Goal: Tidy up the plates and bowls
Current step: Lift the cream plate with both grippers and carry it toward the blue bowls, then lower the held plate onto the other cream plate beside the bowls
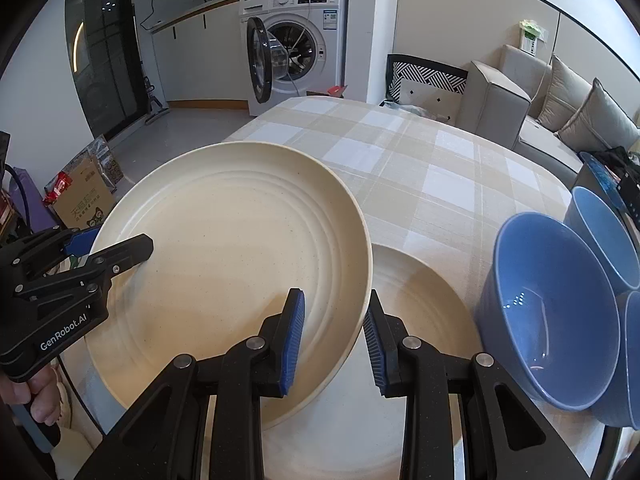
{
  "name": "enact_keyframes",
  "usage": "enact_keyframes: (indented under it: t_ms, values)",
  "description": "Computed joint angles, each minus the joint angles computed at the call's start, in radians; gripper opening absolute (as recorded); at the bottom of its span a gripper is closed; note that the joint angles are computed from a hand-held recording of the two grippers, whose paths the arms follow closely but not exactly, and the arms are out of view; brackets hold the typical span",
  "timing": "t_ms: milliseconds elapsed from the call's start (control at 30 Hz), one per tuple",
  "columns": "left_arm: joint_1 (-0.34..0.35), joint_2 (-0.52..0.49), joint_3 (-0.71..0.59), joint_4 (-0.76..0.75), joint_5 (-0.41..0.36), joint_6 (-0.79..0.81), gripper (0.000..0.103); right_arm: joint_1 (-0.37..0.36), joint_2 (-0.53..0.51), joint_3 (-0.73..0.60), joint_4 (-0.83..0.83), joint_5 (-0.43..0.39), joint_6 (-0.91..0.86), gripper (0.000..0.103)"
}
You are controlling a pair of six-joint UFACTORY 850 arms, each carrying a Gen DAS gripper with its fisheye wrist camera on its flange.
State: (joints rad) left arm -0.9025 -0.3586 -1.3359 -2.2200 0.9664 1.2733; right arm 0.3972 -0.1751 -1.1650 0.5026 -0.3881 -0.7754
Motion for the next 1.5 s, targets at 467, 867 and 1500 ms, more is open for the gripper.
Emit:
enact_keyframes:
  t_ms: [467,867,1500]
  values:
    - [0.001,-0.062,-0.076,-0.013,-0.037,0.07,0.037,-0.055,0.012,0.027,-0.01,0.005,0.018,0.03]
    - [0.003,-0.109,-0.132,-0.031,-0.067,0.125,0.037,-0.097,0.021,0.05,-0.022,0.006,0.041,0.03]
    - [0.008,-0.158,-0.182,-0.061,-0.104,0.184,0.037,-0.128,0.017,0.068,-0.061,0.009,0.09,0.03]
